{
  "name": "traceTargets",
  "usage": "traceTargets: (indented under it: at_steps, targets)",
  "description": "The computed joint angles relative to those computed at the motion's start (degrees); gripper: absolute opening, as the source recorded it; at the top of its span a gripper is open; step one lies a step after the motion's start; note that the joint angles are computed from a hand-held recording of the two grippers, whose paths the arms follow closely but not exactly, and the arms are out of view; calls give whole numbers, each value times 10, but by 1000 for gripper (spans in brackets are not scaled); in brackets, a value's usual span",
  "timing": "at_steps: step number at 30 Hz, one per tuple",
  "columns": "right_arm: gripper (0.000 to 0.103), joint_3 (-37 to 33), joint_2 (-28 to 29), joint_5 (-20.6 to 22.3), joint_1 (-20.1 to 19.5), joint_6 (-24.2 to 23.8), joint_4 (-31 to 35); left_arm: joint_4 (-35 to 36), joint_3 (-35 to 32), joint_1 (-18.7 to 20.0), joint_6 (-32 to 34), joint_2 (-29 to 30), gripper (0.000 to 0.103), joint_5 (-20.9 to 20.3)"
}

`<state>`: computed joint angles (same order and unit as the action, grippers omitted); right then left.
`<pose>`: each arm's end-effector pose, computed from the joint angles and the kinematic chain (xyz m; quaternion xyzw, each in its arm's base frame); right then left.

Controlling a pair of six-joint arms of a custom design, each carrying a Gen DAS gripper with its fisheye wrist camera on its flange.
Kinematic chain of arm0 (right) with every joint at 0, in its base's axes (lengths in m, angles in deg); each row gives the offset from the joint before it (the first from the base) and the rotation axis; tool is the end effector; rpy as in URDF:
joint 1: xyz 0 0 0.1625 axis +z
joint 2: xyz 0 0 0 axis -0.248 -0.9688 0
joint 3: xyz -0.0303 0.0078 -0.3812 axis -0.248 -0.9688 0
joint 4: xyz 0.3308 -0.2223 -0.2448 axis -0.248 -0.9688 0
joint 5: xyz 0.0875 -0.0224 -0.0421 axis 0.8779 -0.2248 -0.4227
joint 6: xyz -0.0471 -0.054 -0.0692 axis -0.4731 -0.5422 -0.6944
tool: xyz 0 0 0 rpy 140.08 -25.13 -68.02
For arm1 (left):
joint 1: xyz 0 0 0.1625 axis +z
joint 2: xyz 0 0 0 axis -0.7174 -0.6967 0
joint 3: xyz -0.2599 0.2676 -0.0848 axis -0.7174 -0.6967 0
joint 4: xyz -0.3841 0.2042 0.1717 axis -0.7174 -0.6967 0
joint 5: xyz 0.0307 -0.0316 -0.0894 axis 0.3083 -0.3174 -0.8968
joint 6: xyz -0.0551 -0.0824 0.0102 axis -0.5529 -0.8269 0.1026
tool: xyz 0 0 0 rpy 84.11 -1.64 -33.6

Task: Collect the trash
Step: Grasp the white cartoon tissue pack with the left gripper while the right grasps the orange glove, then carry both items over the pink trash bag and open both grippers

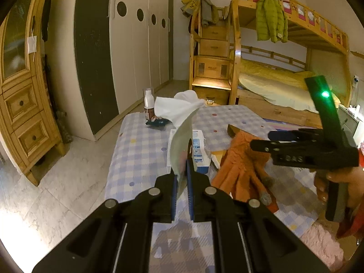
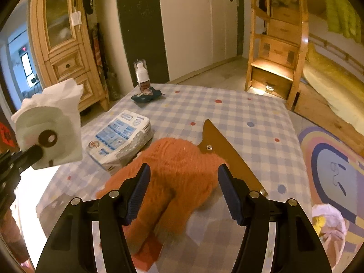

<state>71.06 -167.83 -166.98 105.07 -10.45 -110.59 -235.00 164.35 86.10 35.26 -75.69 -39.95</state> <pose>0.0939 -0.4672 0.2223 0.1191 -0.8706 0.3668 0.3056 -0.2432 -0.4586 0.0739 0.3951 0.8313 -0.3326 0.2055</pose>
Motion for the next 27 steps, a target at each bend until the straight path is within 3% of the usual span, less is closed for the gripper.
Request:
traceTargets:
  at_steps: [3,9,12,16,20,27]
  targets:
    - [59,-13,11,-6,-2,-8,26,5,-1,1,-4,1,6,-1]
    - [17,-9,17,-29,-1,-20,40,21,2,-2,-17,-3,6,4]
    - [15,5,-9,-5,5,-13,26,28,4,-7,-24,-8,6,10]
    - [15,27,-86,16,31,10,41,24,10,-19,-23,-21,6,18]
    - [15,62,-160,-14,68,22,15,26,13,-33,-31,-30,6,17]
    - [15,124,-257,-39,59,62,50,49,22,-64,-52,-23,6,-16]
